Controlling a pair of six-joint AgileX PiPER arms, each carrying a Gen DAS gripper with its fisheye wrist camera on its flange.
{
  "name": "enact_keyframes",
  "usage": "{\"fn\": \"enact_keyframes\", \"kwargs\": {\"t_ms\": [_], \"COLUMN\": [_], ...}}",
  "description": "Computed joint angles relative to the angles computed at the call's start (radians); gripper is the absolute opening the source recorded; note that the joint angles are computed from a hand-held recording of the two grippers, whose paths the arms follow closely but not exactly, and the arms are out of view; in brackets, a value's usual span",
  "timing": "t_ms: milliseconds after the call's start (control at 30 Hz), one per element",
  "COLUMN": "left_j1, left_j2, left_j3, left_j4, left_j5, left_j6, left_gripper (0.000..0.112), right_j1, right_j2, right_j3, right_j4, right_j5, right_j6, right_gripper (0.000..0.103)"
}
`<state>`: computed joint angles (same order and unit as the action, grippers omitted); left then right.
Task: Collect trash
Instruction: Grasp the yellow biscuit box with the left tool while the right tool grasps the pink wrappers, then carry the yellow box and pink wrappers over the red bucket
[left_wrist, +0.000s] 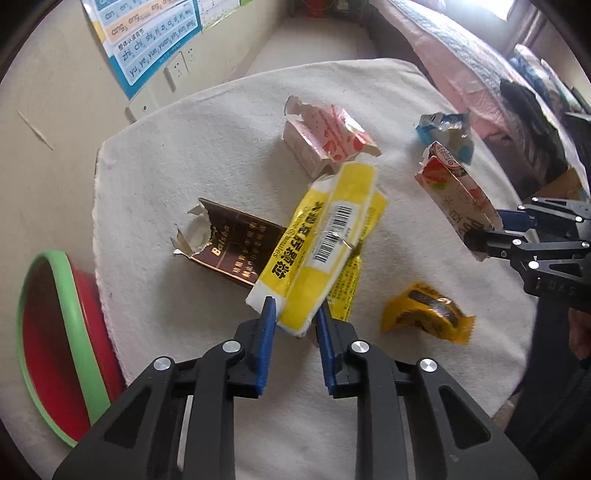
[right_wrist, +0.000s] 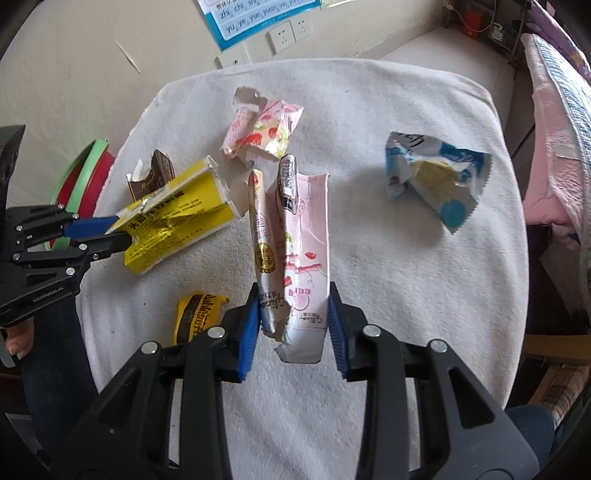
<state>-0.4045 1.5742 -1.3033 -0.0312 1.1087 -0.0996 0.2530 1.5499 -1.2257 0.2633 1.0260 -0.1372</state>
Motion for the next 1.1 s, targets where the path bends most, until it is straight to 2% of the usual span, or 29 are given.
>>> {"fn": "enact_keyframes", "kwargs": {"t_ms": [300, 733, 1100], "left_j1": [0.008, 0.053, 0.254], "left_j2": [-0.078, -0.228, -0.361], "left_j3": [0.012, 0.023, 0.080], "left_j4": [-0.057, -0.039, -0.071], "left_j5": [0.010, 0.041, 0.078], "left_j6": [-0.025, -0.100, -0.057], "left_gripper": [0.018, 0.018, 0.018], "right_j1": [-0.010, 0.070, 0.245], "right_j2": [-0.088, -0.094, -0.012], "right_j3": [0.004, -0.134, -0.324], "right_j4": [0.008, 0.048, 0.004], "right_j5": [0.026, 0.086, 0.117], "right_j6": [0.003, 0.056, 0.136], "right_gripper": [0.033, 0.033, 0.033]}}
